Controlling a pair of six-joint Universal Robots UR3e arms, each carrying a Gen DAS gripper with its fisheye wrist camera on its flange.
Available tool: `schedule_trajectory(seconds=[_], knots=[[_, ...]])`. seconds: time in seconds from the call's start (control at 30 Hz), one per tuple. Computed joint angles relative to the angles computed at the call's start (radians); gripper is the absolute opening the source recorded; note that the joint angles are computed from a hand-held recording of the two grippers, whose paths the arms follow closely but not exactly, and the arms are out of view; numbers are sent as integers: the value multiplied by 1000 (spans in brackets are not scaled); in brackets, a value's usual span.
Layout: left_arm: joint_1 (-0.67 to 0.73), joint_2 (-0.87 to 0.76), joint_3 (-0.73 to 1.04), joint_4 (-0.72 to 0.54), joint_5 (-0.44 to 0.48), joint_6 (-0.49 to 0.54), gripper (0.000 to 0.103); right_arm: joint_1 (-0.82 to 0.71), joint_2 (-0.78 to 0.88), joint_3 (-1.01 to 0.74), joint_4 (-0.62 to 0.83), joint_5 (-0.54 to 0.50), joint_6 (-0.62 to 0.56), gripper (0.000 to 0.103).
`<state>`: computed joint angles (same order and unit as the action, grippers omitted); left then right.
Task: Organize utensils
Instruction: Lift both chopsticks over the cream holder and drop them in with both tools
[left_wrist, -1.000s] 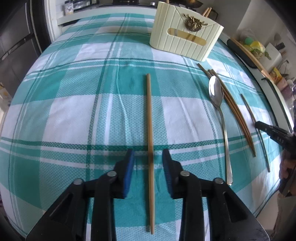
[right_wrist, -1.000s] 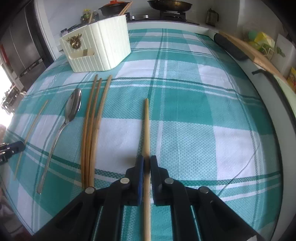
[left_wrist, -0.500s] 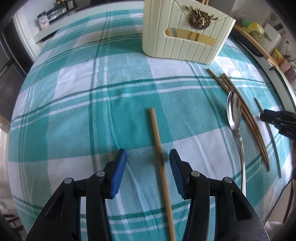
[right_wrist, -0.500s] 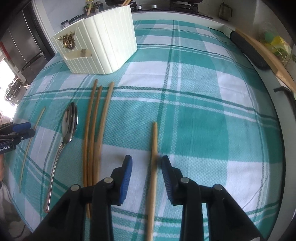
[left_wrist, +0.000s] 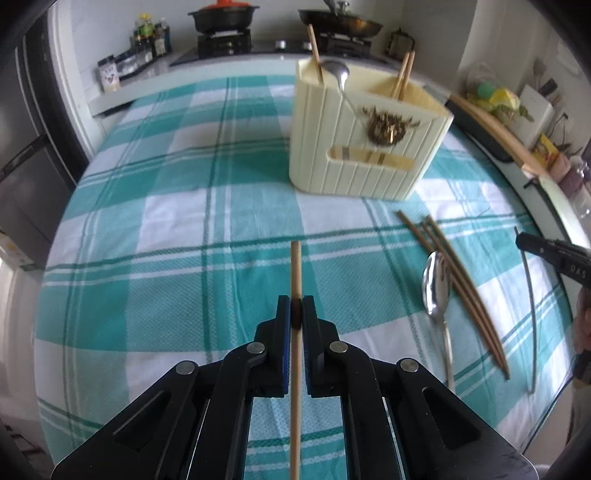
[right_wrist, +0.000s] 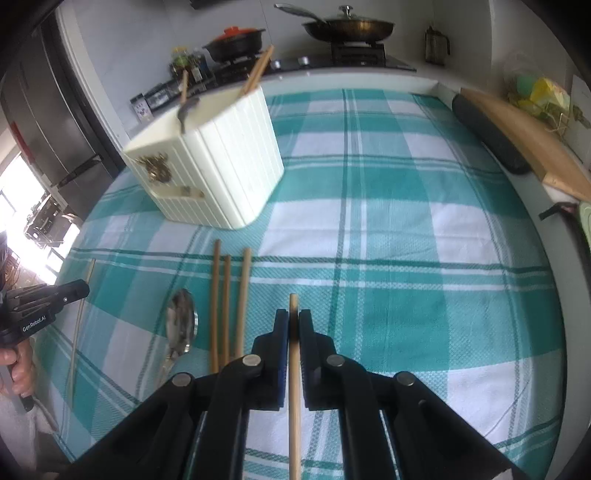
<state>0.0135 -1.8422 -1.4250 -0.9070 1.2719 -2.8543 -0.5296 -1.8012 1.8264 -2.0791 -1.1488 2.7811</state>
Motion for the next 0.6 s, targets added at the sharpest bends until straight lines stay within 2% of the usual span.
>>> schedule_trajectory(seconds=[0.23, 0.37, 0.47, 0.6], knots=[[141, 276, -124, -15, -201, 15, 4, -131, -274, -69, 233, 182, -106, 6], [200, 377, -163, -30, -287, 27, 4, -204, -385, -104, 311, 267, -150, 6], [220, 419, -179, -13, -325, 16, 4, -211, -429, -106, 284, 297, -134, 6], [242, 452, -183, -8, -363, 8, 4, -167, -451, -96, 185, 286, -83, 6]])
